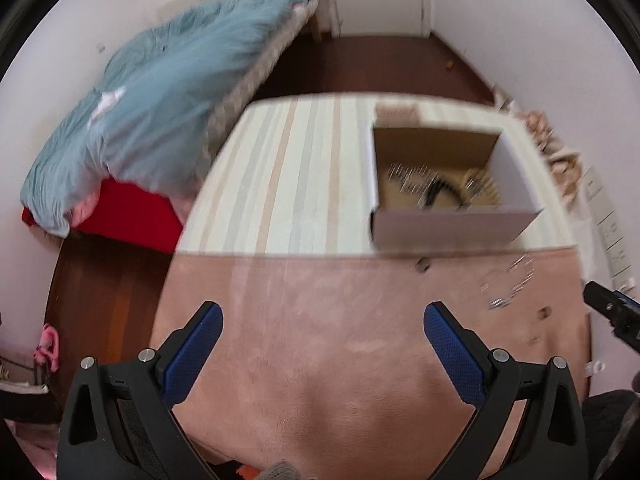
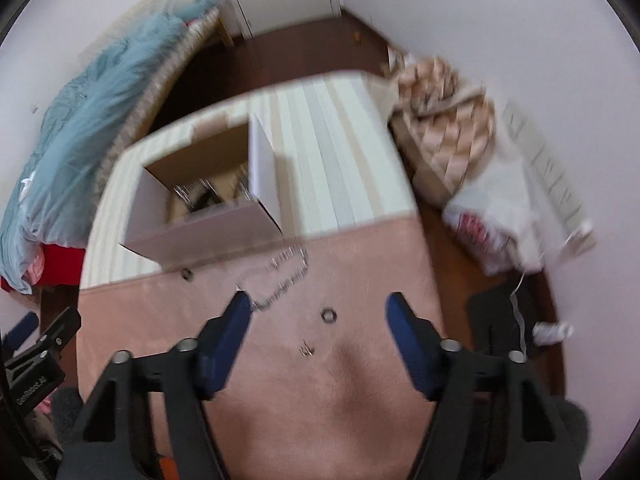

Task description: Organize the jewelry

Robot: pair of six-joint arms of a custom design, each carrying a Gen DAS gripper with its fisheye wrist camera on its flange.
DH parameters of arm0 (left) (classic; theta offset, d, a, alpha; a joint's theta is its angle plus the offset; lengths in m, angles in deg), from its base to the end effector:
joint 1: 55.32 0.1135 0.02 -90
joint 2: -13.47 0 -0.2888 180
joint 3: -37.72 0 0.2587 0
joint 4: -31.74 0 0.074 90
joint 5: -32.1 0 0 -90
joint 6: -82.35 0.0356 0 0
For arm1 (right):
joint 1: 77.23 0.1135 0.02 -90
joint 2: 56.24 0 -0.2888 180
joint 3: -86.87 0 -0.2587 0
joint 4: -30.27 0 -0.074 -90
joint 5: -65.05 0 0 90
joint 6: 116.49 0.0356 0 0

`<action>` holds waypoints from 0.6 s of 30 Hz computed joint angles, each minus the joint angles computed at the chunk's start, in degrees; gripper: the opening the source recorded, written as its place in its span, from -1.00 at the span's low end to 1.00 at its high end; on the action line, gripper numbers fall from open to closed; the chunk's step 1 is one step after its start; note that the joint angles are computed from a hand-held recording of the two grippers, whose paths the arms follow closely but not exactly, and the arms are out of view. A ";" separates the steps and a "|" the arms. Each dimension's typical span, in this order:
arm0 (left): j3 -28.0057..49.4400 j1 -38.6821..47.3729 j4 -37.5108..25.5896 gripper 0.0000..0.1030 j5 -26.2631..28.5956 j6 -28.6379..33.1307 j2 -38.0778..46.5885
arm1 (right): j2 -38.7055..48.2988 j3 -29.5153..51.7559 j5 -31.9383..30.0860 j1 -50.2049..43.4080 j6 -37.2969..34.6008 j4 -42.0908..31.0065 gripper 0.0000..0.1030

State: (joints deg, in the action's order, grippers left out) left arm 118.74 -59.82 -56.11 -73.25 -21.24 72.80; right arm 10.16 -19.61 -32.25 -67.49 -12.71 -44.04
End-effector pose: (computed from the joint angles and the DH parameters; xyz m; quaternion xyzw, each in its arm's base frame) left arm 0.1571 -0.0029 0.3584 -0.1043 0.9644 0.0969 0.2227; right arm 0.1998 0.0389 0.3094 0.0219 0.9781 0.1013 0.1805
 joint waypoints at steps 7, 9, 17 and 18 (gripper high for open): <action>-8.55 5.09 6.65 0.99 0.30 2.17 3.94 | 6.90 -6.03 1.54 3.14 1.52 11.16 0.34; -9.36 5.66 7.83 0.99 0.18 2.76 4.89 | 10.09 -6.25 2.42 4.21 2.13 13.90 0.34; -9.64 6.62 10.08 0.99 1.11 2.98 8.10 | 15.21 -4.37 13.13 11.14 0.46 16.71 -0.47; -9.48 6.60 10.23 0.99 1.25 3.03 8.41 | 14.74 -4.74 12.63 11.12 -0.01 17.06 -0.70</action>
State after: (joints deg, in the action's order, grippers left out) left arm 109.26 -53.22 -45.88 -72.00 -18.21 81.20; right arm 24.90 -24.36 -19.62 -56.37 -12.72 -26.98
